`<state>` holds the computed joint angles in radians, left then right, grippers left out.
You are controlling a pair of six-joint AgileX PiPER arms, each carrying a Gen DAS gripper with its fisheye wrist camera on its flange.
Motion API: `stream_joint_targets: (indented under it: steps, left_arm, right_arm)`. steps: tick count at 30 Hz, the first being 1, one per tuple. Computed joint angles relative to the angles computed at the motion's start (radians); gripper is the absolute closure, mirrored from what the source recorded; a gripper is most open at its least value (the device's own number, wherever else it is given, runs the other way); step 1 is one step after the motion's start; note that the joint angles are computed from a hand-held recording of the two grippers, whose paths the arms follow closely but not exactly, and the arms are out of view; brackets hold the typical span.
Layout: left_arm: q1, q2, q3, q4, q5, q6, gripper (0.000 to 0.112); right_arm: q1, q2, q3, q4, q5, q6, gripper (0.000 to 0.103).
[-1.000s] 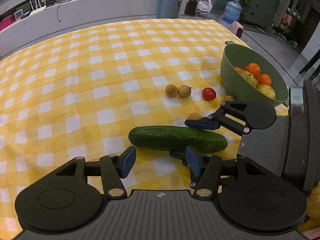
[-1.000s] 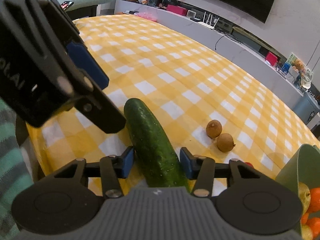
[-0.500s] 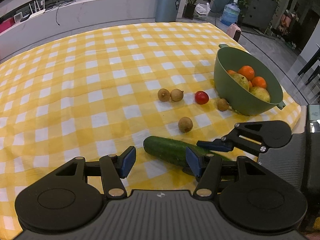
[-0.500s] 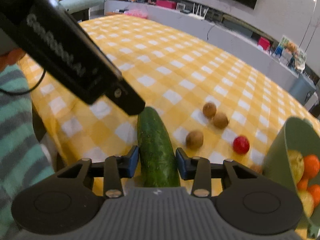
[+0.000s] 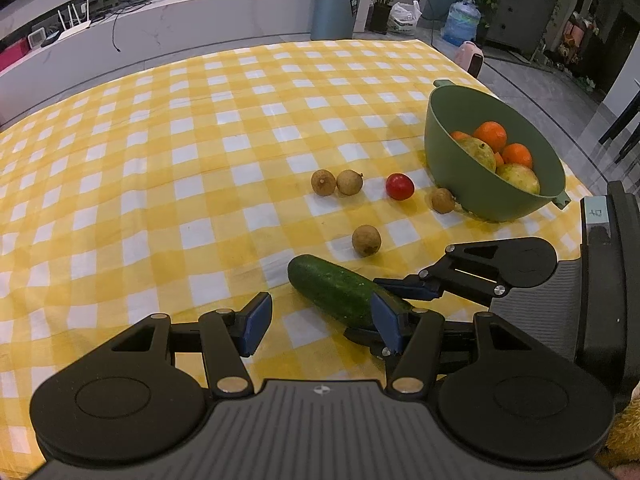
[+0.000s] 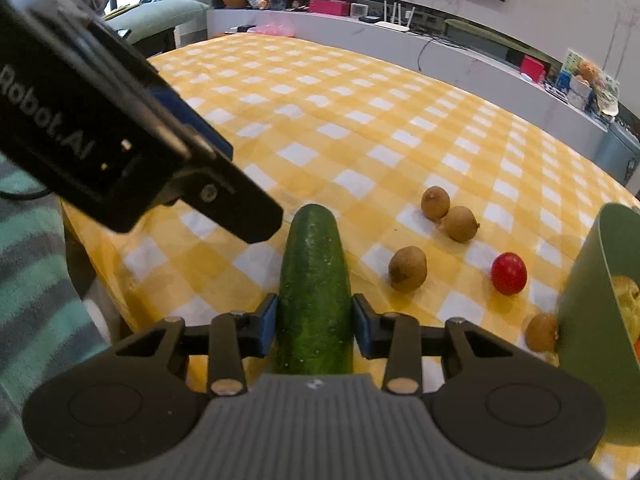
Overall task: Organize fruits
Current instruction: 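Grasp the green cucumber with the right tool while the left tool approaches a kiwi, then lift the cucumber with the right tool while the left tool grasps a brown kiwi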
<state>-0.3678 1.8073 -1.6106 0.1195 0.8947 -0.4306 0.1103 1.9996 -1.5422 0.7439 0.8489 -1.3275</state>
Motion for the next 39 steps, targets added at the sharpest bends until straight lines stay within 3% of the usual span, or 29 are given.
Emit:
stream_joint_targets:
  steps: [13,23,31,39]
  left_arm:
    - [-0.032,0.014,-0.047,0.014,-0.031,0.051,0.048]
    - [-0.059,0.181,-0.224,0.006,-0.017,0.194,0.06]
    - [-0.051,0.321,-0.333,0.016,0.015,0.17,0.068]
    - [-0.028,0.36,-0.354,-0.005,0.003,0.136,0.079]
  right_arm:
    - [-0.1,-0.117,0.081,0.107,-0.036,0.018,0.068]
    - [-0.24,-0.159,0.055,0.145,0.004,0.087,0.067]
    - [-0.299,-0.14,0.023,0.131,0.034,0.151,0.067]
    - [-0.327,-0.095,-0.049,0.123,0.079,0.194,0.067]
